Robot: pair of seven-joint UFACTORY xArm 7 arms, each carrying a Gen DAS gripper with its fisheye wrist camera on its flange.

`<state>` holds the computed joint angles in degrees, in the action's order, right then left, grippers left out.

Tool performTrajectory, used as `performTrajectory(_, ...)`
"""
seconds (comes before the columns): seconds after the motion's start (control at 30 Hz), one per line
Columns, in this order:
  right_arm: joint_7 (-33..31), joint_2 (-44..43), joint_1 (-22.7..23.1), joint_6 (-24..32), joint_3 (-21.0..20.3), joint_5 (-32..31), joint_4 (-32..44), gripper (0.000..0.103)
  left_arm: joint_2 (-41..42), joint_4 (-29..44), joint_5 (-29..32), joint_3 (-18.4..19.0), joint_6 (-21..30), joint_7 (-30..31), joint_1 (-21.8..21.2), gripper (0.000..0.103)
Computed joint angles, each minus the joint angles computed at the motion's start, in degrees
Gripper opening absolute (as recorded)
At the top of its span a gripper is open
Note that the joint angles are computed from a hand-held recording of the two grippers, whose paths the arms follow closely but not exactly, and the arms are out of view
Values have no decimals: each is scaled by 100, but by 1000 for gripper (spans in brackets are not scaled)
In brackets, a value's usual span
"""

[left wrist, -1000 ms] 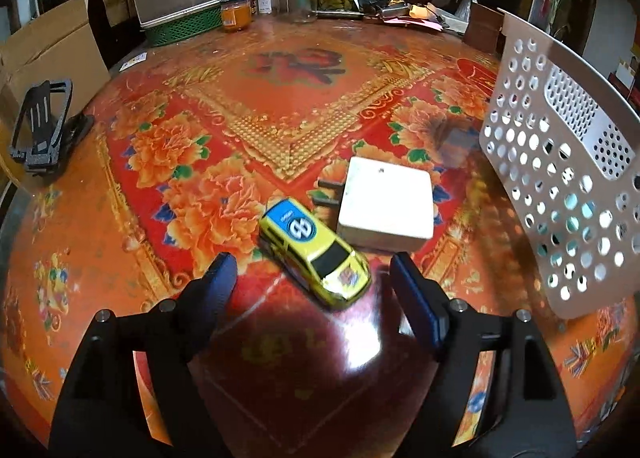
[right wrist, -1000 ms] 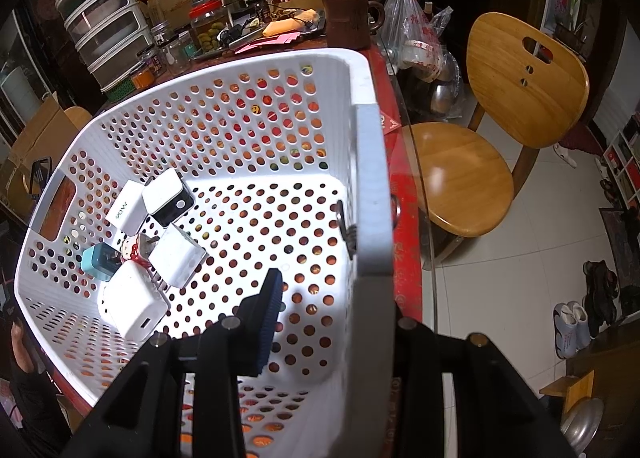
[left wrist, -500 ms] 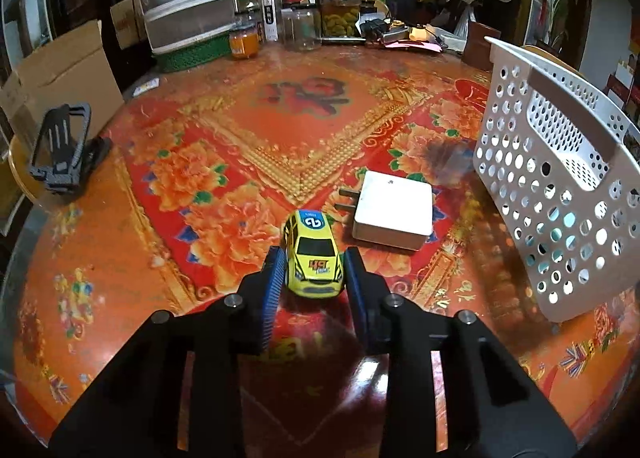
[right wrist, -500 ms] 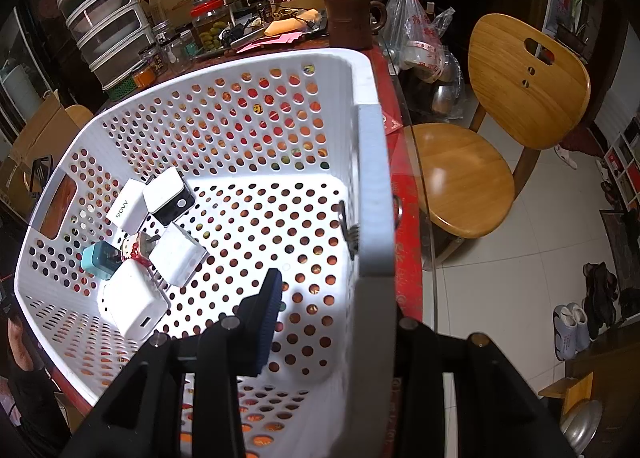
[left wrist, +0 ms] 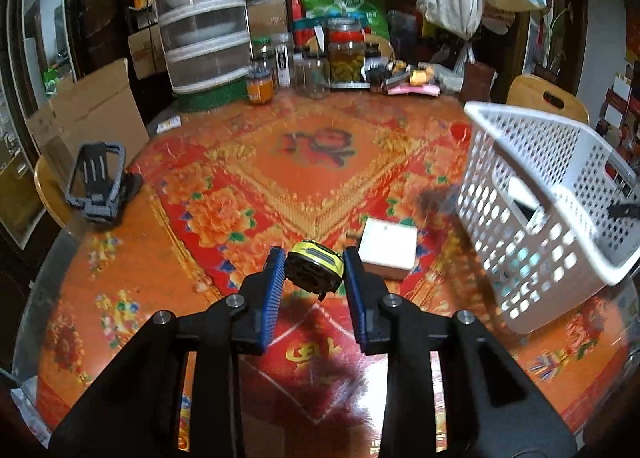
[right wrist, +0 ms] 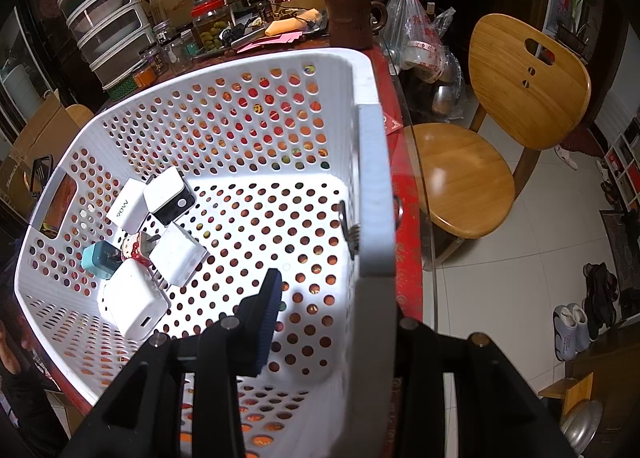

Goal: Organize rigid objects
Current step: 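Carry the yellow toy car into the basket and release it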

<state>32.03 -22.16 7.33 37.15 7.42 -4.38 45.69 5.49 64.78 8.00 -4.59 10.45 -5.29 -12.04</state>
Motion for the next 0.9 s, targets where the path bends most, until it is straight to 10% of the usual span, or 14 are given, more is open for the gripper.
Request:
performTrajectory(0.23, 15, -7, -1, -27, 10, -25, -11, 38, -259, 454, 1677, 268, 132, -1410, -291, 27)
performTrajectory(0.47, -8, -22, 6, -66, -5, -6, -34, 39, -132, 1108, 1377, -177, 344, -1119, -388, 27)
performTrajectory(0.9, -28, -16, 9, -90, -12, 23, -41, 39, 1030, 2680, 2501, -148, 1440, -1637, -1880, 27)
